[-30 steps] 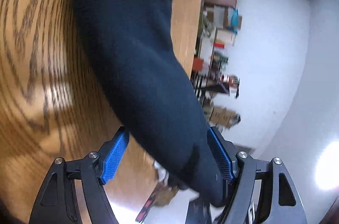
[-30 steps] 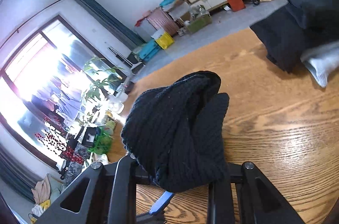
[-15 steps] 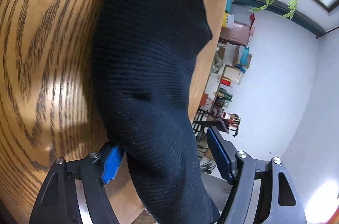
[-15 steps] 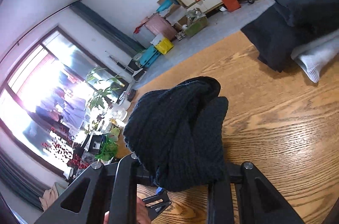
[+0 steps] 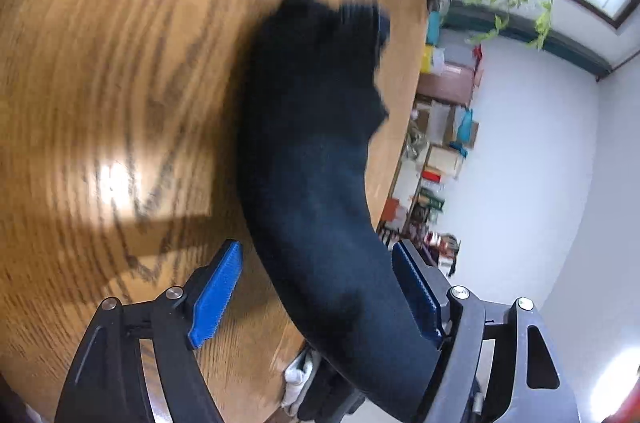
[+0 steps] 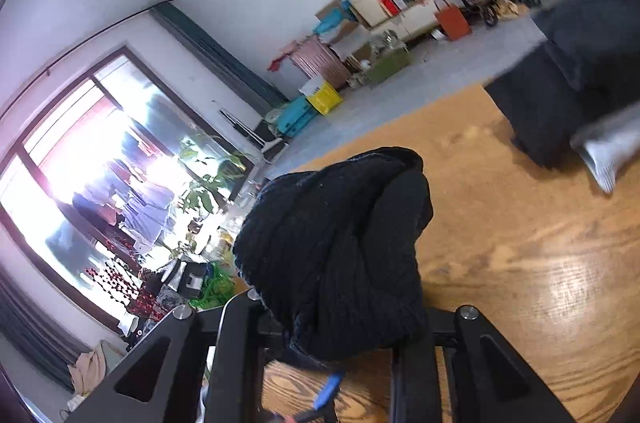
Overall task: Fold clothes
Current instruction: 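Lift the folded sweater with both grippers and carry it to the clothes stack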
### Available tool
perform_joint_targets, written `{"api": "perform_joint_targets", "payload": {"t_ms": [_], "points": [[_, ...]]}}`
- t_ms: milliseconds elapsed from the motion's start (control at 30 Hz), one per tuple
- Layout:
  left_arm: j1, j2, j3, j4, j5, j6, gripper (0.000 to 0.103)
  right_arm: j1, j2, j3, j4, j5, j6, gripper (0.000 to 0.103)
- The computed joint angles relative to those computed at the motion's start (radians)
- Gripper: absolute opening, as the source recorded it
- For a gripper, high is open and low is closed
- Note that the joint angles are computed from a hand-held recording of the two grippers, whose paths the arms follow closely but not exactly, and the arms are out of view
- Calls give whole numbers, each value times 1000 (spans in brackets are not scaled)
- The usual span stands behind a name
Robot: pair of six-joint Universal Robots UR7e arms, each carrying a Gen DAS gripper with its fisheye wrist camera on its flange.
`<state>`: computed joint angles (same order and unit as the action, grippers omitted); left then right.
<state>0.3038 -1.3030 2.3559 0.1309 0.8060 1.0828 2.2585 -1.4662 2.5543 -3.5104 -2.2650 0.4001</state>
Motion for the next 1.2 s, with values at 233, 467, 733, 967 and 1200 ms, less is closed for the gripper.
{"api": "perform_joint_targets", "payload": {"t_ms": [233,467,733,967,1200], "points": [[71,-14,-6,-71,44,47,77,53,21,-58,6,-38,-35,26],[14,30,17,-78,16,-96,77,55,11,-76,35,-54,-25,26],[68,84,-21,-177,60,-61,78,86,37,-128,31,-33,-61,26],[210,50,-61,-180,130,95,75,115,29,-129,31,-39,-71,26],[344,64,-179,-44,312,317,20,130,-7,-97,28,-85,-39,26]]}}
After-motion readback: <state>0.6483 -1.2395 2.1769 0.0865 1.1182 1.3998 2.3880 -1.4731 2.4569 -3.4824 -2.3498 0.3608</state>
